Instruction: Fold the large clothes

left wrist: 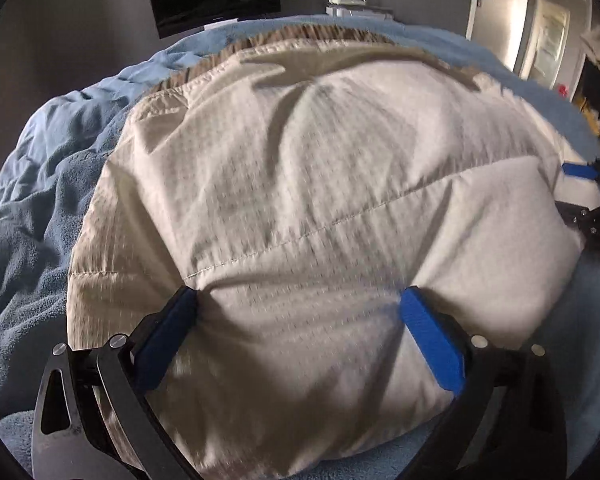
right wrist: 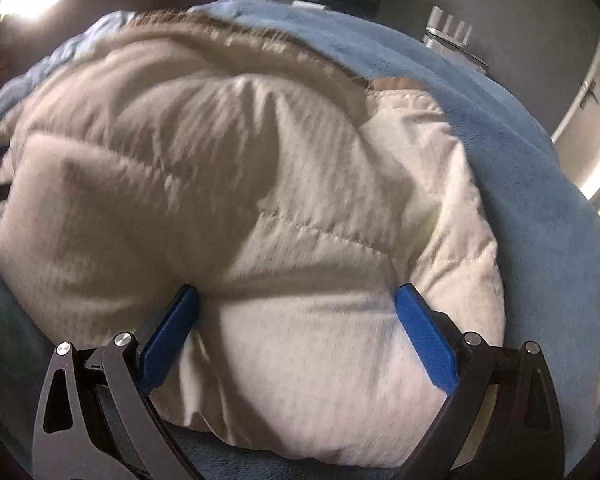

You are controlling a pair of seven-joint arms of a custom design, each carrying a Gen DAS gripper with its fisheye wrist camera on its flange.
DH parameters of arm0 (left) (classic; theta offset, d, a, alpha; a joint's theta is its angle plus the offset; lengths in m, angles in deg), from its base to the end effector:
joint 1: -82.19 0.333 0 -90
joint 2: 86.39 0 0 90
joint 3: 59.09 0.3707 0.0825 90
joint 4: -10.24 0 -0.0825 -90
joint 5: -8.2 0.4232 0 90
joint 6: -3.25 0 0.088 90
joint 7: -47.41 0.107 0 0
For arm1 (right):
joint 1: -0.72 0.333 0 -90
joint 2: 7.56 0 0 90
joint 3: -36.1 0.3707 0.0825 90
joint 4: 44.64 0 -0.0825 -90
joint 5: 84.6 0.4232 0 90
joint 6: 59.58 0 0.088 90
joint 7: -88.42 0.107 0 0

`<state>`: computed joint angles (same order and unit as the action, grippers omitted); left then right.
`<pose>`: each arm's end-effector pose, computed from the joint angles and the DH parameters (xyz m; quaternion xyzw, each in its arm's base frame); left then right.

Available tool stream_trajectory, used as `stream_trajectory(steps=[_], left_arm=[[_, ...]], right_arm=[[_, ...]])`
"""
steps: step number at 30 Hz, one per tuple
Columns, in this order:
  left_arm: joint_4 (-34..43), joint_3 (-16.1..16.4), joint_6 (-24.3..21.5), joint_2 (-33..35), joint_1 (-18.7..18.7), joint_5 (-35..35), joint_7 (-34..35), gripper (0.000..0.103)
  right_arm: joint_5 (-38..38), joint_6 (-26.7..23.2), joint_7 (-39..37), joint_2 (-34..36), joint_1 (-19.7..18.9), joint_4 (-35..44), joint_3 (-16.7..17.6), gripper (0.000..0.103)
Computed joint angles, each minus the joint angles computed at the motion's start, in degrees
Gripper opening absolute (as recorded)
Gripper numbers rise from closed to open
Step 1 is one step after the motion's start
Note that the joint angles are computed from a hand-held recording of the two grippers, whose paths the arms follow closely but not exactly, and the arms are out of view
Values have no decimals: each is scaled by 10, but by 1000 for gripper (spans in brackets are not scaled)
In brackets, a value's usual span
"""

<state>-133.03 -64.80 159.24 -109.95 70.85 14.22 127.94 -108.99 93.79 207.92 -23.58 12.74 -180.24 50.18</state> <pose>0.4475 -0.1455 0.5322 -0.5939 0.7407 -0.2337 0.2096 0.4567 0.2471 0.5271 -0.7546 0.5692 -0.2506 0.2094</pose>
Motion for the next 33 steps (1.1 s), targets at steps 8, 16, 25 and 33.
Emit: stream_trajectory(steps=[8,16,25,33], left_arm=[[19,69,27,-27,-5,-88,58,96],[118,68,-54,98,70,-69,91,80],[156,140,-137,162,52,-488,369,84],[124,77,-101,118,81,-583,486,16]], right_arm=[[33,88,3,-27,-85,0,9,94],[183,8,-189,104,-31,105,-98,94],[763,-109,-569,150,-20,136,-156,78],[889,-32,-697,132,-14,119,-125,15]])
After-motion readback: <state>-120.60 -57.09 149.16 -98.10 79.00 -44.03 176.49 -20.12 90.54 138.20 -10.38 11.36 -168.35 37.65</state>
